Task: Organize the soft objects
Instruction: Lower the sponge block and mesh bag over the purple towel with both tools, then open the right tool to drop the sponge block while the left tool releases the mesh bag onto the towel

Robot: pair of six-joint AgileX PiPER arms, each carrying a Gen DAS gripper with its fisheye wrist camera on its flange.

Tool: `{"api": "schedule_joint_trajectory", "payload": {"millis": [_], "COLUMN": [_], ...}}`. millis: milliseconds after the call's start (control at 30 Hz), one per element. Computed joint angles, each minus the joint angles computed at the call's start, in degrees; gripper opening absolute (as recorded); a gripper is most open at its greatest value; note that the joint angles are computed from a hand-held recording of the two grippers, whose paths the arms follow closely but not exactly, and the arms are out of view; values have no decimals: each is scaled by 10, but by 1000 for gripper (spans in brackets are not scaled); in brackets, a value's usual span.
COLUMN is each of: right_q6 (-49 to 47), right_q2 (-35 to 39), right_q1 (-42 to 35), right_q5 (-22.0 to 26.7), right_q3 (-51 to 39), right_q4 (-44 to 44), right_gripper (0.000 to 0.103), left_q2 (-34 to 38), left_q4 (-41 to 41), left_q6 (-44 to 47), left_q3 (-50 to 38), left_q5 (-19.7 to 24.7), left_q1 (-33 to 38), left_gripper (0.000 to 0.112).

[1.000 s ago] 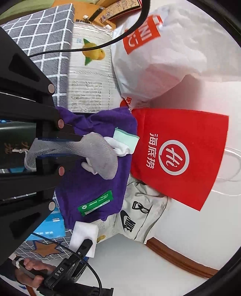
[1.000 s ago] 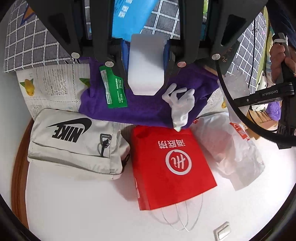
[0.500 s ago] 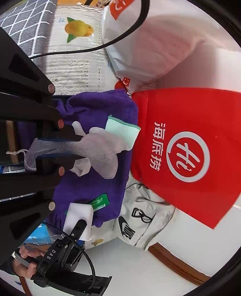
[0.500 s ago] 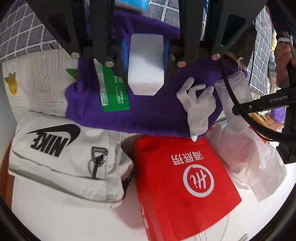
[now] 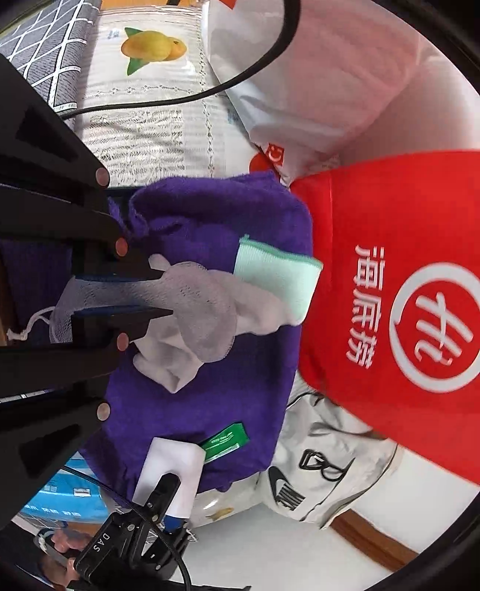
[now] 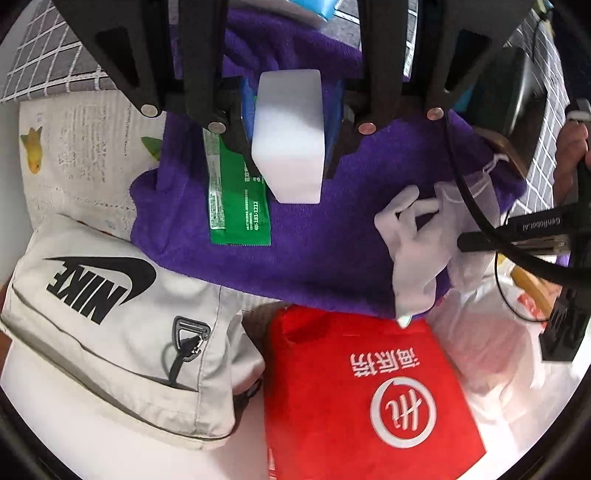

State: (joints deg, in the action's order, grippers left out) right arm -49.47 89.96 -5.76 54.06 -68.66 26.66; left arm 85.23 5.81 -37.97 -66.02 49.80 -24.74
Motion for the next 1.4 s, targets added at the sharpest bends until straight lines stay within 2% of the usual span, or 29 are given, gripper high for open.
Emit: {"api": "schedule_joint_trajectory", "payload": {"millis": [300, 500, 667, 733, 800, 967, 1067, 1233, 1400], "right_q6": [-49, -55, -53, -55, -54, -52, -50, -46, -54], "right_q2": [-3, -6, -3, -4, -4, -8, -15, -26, -59], "right_q1": [-25, -45, -52, -56, -61, -75, -85, -104, -122], "right_q5": [19, 26, 22, 21, 23, 33, 39, 61, 76], "right_q3": [12, 11, 13, 13, 12, 8, 6, -3, 3], "right_q4": [3, 6, 6, 2, 1, 7, 14, 33, 43], "right_gripper": [35, 42, 53, 54, 59, 60, 62, 63, 63], "left_q2": [33, 55, 46, 42, 41, 30, 25, 0, -19], "left_q4": [7, 2, -6, -5, -2, -16, 2, 17, 52], "left_q6": [-5, -11, -10, -8, -9, -2, -13, -27, -61], "left_q3": [-21, -39, -38, -42, -49, -60, -72, -71, -79], "left_q5": [12, 28, 32, 39, 49, 60, 84, 96, 140], "left_q1": [-20, -29, -36, -40, -44, -39, -51, -65, -91], "left_gripper": [11, 33, 51, 56, 57, 57, 60, 61, 63]}}
